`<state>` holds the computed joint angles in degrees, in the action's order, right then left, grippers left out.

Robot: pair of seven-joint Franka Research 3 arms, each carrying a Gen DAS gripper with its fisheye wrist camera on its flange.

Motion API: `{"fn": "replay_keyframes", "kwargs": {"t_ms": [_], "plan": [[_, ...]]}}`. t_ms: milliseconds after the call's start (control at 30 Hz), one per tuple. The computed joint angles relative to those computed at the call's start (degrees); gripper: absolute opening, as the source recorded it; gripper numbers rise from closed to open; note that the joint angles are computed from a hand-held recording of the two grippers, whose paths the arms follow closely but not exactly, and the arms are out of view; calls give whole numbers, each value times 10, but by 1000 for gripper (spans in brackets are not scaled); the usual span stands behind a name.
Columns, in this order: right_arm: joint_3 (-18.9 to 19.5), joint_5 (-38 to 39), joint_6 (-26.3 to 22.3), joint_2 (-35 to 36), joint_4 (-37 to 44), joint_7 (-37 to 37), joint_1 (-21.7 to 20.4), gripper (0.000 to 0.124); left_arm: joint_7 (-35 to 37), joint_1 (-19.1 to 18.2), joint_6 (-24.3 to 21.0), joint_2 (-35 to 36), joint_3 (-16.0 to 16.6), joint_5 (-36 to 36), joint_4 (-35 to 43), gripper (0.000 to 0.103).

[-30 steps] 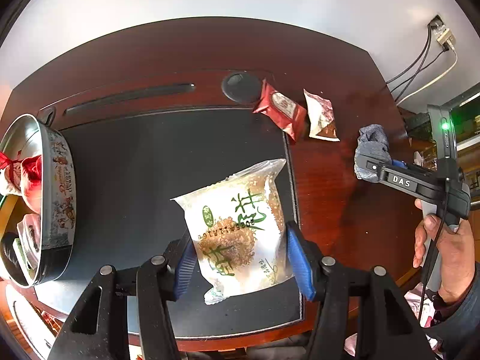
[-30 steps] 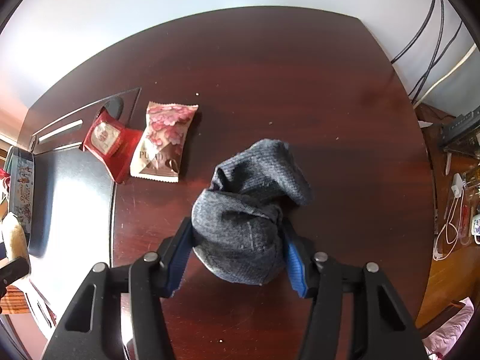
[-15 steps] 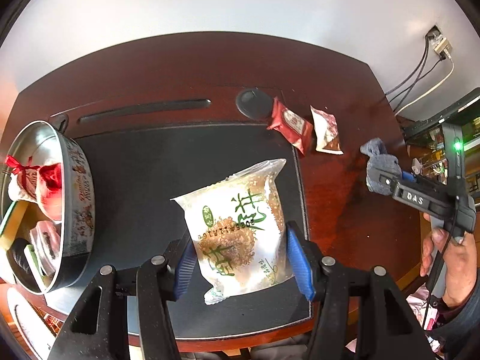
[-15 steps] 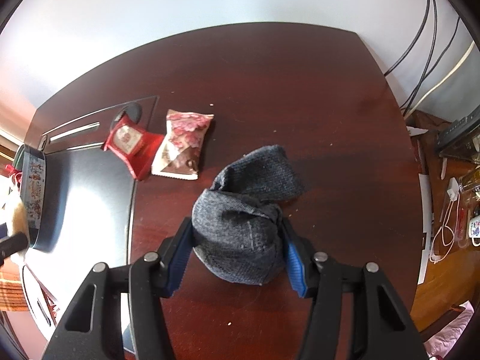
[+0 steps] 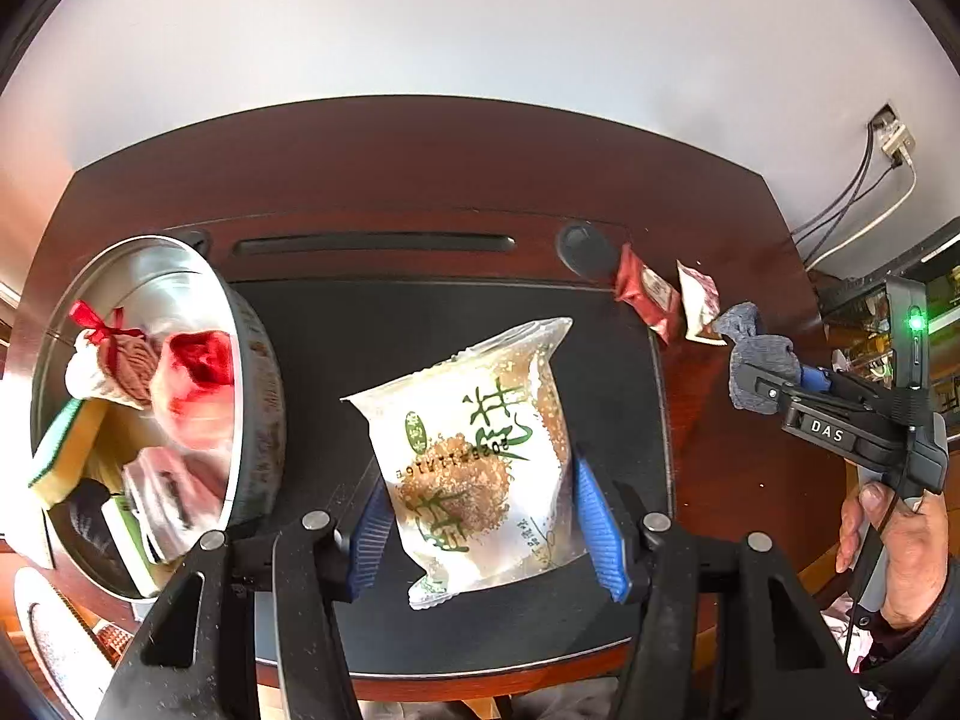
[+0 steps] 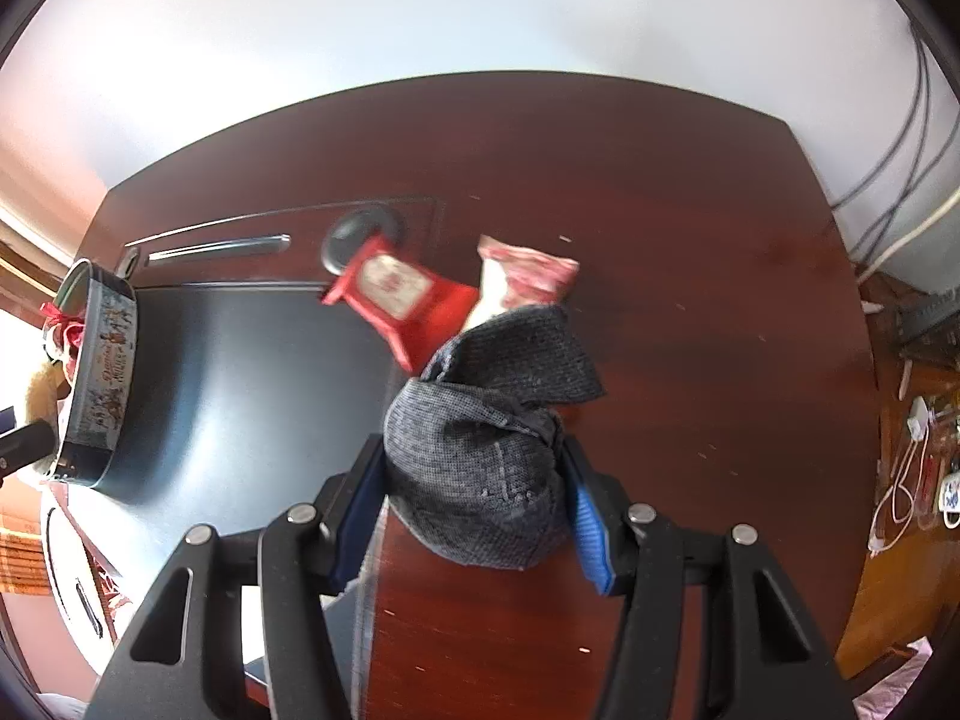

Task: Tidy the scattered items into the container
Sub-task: 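Carry the snack bag with the left tool while the right tool carries the grey sock to the tin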

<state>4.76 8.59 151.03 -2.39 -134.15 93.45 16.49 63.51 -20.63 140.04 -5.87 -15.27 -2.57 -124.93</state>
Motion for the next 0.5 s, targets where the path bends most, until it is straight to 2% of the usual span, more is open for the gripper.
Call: {"fn": "replay_keyframes", "kwargs": {"t_ms": [500], "plan": [[18, -26, -2, 59, 78, 37, 47, 57, 41, 28, 8, -64, 36, -28, -60, 58]]}}
